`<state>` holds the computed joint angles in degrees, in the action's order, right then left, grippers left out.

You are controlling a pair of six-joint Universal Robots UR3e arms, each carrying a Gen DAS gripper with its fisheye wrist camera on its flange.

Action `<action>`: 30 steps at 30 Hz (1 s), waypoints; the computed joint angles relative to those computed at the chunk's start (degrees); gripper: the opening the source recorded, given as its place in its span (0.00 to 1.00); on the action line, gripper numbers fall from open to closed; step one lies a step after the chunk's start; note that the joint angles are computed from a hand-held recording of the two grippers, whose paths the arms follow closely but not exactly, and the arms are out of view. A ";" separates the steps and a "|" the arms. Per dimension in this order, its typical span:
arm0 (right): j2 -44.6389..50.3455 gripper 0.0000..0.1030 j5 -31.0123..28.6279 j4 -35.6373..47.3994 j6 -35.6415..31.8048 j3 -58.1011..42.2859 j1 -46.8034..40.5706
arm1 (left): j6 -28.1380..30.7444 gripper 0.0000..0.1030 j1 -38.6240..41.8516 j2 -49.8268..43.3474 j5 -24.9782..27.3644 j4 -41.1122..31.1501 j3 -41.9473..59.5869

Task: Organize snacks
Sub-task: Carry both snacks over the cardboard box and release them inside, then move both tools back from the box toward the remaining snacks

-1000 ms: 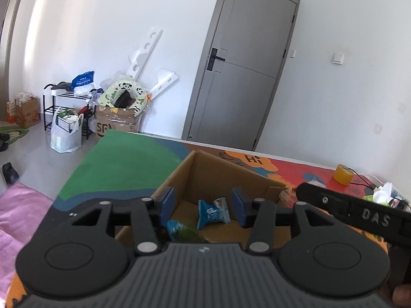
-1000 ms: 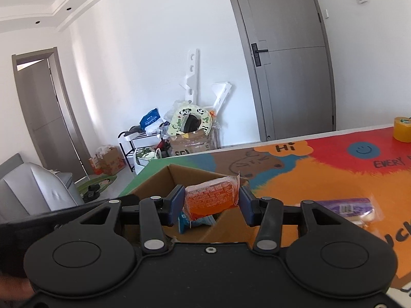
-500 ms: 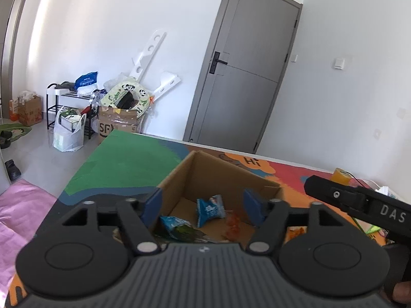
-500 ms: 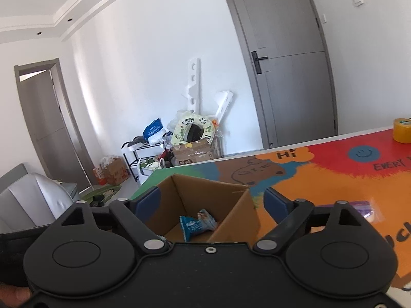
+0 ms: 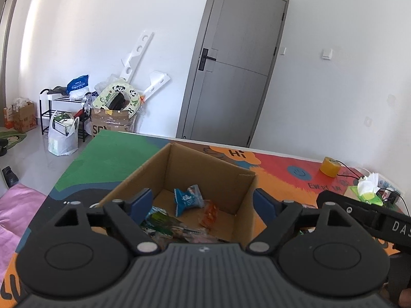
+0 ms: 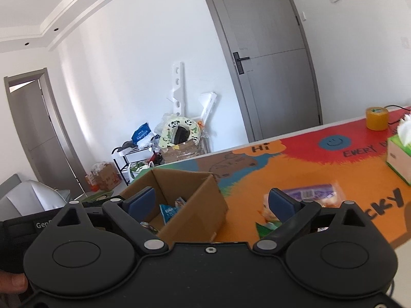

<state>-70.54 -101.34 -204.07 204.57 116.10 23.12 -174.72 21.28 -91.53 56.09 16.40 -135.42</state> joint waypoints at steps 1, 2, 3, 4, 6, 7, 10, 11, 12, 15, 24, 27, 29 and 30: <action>-0.49 0.94 0.02 -0.20 0.20 0.87 -0.16 | -0.02 0.82 -0.23 0.19 0.20 0.04 -0.19; -1.18 0.94 0.07 -0.47 0.38 2.04 -0.35 | -0.17 0.82 -0.65 0.35 0.52 0.13 -0.34; -1.64 0.94 -0.01 -0.52 0.48 2.76 -0.40 | -0.38 0.82 -1.23 0.52 1.03 0.20 -0.52; -2.22 0.94 -0.07 -0.52 0.53 3.56 -0.51 | -0.54 0.82 -1.84 0.69 1.53 0.15 -0.65; -3.58 0.96 0.01 -0.83 0.69 5.67 -0.98 | -0.51 0.82 -2.55 1.23 1.90 -0.40 -0.86; -4.25 0.96 0.10 -1.03 0.80 6.68 -1.27 | -0.51 0.82 -2.87 1.41 2.00 -0.33 -1.19; -6.35 0.98 0.12 -1.64 1.25 9.84 -2.11 | -0.65 0.82 -4.30 1.71 2.39 -0.34 -1.38; -7.20 0.99 0.18 -1.94 1.36 11.05 -2.61 | -0.65 0.82 -4.94 1.74 2.62 -0.31 -1.34; -7.78 1.00 -0.01 -2.29 1.57 12.03 -2.81 | -0.70 0.82 -5.58 1.74 2.89 -0.18 -1.33; -9.83 1.00 0.07 -3.09 2.21 15.17 -3.81 | -0.91 0.82 -7.18 1.87 3.13 0.26 -1.41; -16.43 1.00 0.73 -4.01 2.50 22.92 -7.20 | -1.64 0.82 -12.80 0.89 5.45 0.76 -0.58; -18.55 1.00 1.28 -4.15 2.55 25.50 -8.62 | -1.95 0.82 -14.96 0.00 6.97 1.00 0.19; -20.14 1.00 2.10 -4.18 2.30 27.35 -9.99 | -2.06 0.82 -16.18 -0.64 7.71 1.08 0.66; -20.75 1.00 2.30 -4.28 2.23 28.13 -10.46 | -2.05 0.82 -16.75 -0.85 8.09 1.09 0.85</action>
